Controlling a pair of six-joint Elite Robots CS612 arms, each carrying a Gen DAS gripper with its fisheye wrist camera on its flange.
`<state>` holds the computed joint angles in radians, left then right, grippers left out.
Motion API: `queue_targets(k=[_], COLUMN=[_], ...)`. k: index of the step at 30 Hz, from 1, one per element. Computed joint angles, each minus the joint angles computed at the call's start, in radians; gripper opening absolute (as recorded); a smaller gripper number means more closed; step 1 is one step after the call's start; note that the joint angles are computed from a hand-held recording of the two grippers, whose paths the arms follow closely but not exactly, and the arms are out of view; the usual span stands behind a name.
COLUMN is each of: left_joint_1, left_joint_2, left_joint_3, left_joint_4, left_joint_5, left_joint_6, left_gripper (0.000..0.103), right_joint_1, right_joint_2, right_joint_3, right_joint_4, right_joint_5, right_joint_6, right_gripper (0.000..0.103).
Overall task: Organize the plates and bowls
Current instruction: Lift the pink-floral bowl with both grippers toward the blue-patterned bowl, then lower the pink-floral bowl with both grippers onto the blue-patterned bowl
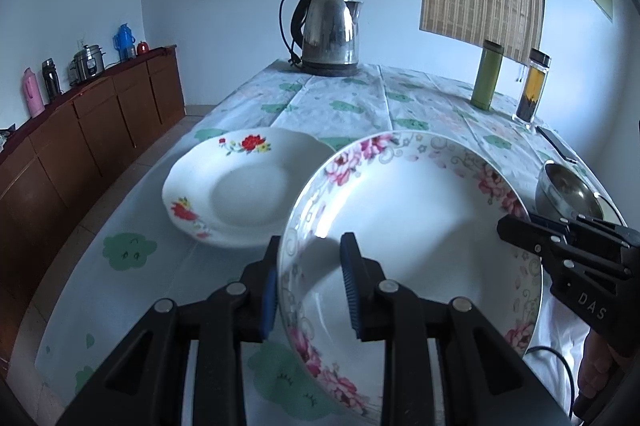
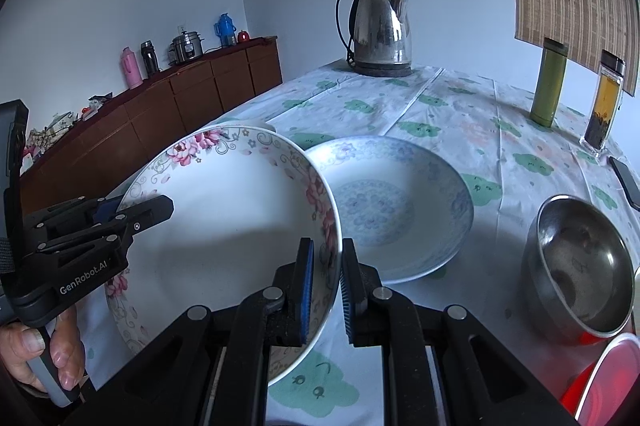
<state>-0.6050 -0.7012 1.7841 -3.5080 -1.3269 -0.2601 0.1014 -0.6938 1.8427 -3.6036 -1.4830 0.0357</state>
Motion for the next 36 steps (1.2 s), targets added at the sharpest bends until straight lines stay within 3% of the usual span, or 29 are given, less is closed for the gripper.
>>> queue_targets(k=[21, 36], left_joint_1=[-0.007, -0.011], left_joint_2=[0.015, 0.034], left_joint_3=[-0.083, -0.161], left_joint_4=[0.028, -0.001], left_joint_5=[0.061, 0.090], left_joint_6=[0.010, 0.057], left_gripper=[0.026, 0.026], right_joint_1=[-0.024, -0.030], right_joint_2=[0.011, 0.009], right_joint_3=[-0.062, -0.080], right_joint_4=[0.001, -0.060], right_joint_5=[0.020, -0.034], right_joint_6=[-0.023, -0.007], right_gripper=[0.014, 0.014])
